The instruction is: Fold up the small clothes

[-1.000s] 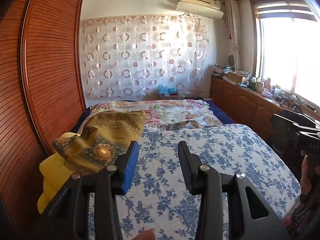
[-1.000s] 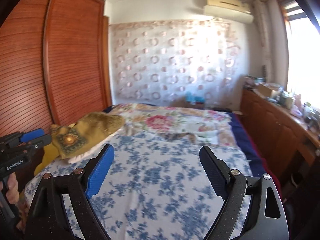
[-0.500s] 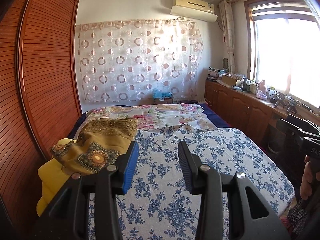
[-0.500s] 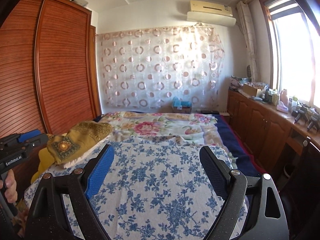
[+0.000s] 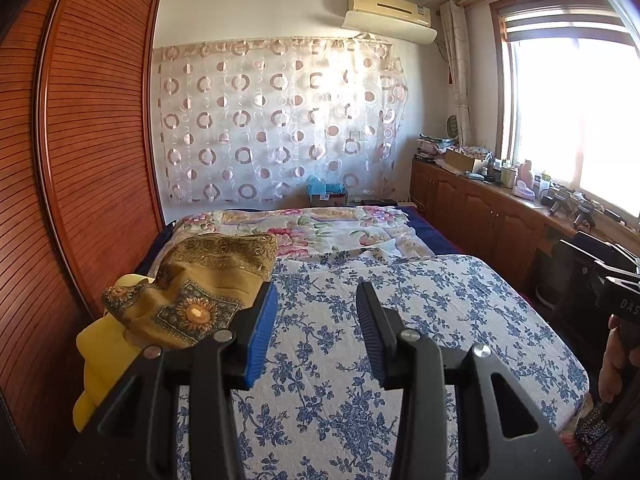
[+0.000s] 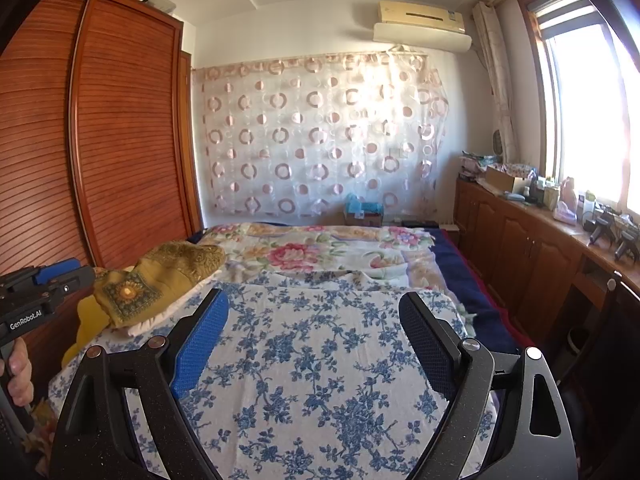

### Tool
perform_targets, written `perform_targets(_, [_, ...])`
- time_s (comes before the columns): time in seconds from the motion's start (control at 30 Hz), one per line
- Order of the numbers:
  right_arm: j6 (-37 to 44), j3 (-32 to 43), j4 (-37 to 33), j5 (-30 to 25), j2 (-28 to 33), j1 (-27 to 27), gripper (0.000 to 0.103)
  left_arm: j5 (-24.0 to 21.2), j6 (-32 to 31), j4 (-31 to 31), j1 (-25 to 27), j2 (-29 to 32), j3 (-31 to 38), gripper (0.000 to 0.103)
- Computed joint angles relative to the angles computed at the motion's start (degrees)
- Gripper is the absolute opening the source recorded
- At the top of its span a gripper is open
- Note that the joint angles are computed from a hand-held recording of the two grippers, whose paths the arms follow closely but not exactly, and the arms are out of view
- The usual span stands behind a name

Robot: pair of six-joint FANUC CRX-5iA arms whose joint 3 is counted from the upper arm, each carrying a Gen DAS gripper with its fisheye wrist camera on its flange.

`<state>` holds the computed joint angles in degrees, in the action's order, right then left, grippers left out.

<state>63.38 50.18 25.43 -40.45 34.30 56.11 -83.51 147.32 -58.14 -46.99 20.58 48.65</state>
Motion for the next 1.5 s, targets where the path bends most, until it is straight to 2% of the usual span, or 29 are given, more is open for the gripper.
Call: perform_targets(1.5, [-1.0,-0.8,1.1,0.6,-0.2,0.1,0.089,-0.2,-0.3,-0.8,-0.3,-0.5,0.0,0.040])
